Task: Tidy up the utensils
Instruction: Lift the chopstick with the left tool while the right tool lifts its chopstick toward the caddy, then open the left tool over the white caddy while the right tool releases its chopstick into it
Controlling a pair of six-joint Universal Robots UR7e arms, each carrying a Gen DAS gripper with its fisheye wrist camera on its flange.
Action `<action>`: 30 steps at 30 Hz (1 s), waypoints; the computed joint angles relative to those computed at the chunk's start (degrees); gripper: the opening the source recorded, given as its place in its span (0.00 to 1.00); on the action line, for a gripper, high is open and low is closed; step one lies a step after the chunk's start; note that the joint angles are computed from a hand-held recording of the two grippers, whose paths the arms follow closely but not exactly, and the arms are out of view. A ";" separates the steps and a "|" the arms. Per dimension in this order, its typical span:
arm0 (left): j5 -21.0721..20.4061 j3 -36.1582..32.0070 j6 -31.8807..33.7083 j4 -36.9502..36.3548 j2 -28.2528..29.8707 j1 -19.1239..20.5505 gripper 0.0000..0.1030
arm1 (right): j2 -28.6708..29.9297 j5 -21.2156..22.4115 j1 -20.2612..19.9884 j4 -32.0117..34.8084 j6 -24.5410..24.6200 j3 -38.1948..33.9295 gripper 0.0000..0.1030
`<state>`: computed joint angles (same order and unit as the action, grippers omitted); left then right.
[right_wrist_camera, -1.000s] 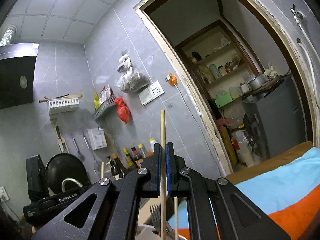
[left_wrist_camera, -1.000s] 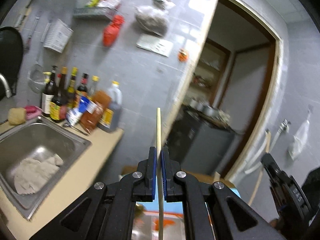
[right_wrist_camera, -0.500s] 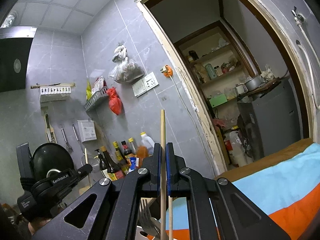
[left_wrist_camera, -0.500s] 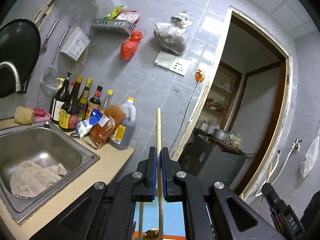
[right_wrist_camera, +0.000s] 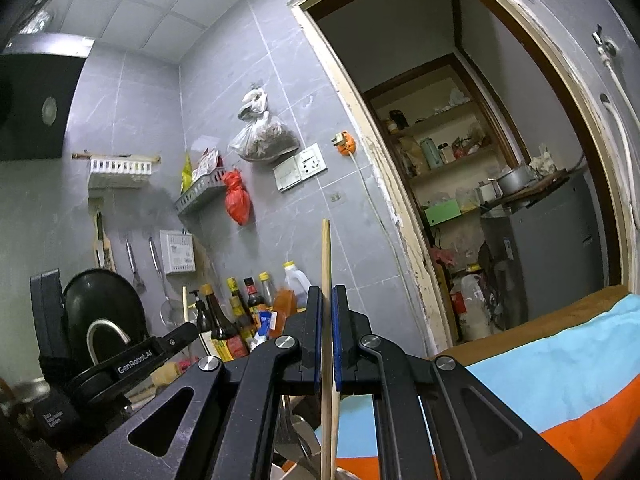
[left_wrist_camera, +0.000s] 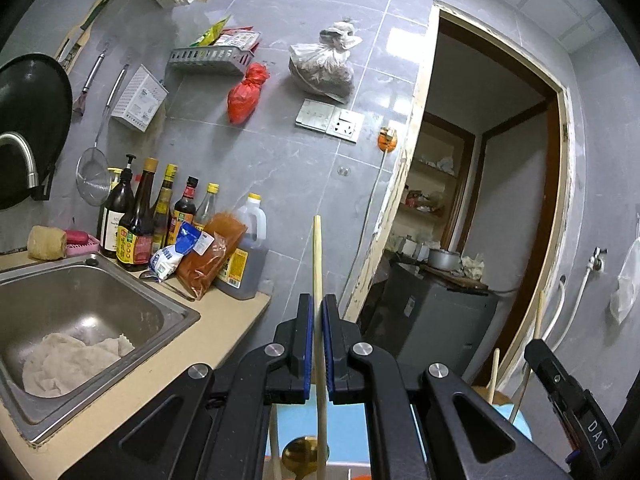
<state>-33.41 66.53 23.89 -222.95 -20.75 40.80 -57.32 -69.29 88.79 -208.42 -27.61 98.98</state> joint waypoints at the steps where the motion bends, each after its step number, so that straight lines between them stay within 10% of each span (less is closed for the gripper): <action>1: -0.36 1.00 -0.83 0.63 -0.48 -0.01 0.05 | -0.13 -0.22 0.03 0.09 -0.76 0.25 0.05; 16: -0.44 12.00 -13.51 19.01 -8.06 -0.78 0.08 | -3.64 -3.40 0.24 8.61 -8.32 2.69 0.06; 20: -3.00 14.21 -15.99 19.79 -9.68 -0.96 0.47 | -4.30 -4.36 0.48 9.45 -8.00 2.96 0.07; 25: -2.13 14.59 -17.58 22.11 -10.13 -1.53 0.49 | -5.46 -5.36 0.64 9.19 -7.11 3.77 0.38; 30: -1.21 15.09 -19.51 24.47 -10.61 -2.14 0.59 | -7.24 -7.74 0.81 10.05 -7.25 4.87 0.38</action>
<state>-34.61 81.61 4.38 -198.48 -31.36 38.66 -64.56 -77.02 89.60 -198.37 -34.86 103.84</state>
